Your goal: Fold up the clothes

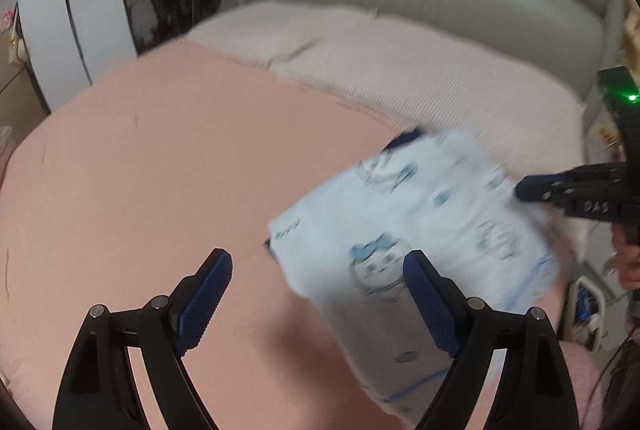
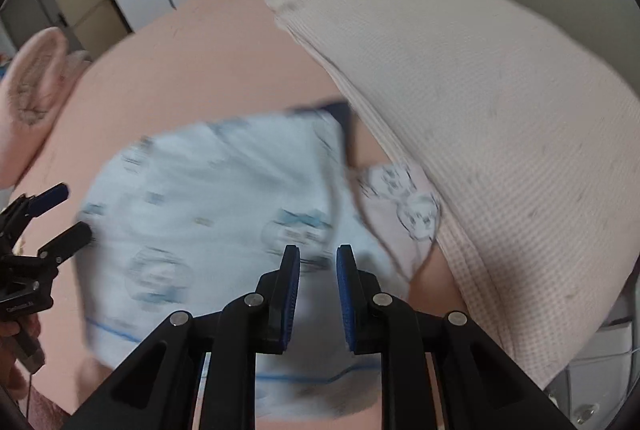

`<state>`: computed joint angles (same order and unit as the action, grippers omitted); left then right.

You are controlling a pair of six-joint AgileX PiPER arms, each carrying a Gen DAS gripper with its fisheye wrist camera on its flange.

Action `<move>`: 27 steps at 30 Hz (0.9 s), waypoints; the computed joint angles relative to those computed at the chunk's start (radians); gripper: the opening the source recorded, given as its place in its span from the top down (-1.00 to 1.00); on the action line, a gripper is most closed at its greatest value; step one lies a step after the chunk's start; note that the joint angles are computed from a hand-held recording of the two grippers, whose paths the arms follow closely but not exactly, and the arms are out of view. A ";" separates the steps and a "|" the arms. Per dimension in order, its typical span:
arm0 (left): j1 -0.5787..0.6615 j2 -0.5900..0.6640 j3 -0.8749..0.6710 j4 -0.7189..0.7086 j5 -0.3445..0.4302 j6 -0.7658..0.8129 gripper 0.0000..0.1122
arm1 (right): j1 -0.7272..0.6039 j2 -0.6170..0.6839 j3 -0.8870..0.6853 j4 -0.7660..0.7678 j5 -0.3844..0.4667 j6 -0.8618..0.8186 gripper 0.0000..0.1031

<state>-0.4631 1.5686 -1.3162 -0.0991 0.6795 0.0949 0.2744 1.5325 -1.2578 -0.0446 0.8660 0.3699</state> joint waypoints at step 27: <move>0.175 -0.007 -0.129 -0.195 0.155 0.072 -0.61 | 0.128 0.087 -0.177 0.090 0.062 0.047 -0.81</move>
<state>-0.2878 1.5619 -1.4455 -0.2946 0.8346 0.1669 0.4028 1.6193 -1.4347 0.0458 0.9277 0.4173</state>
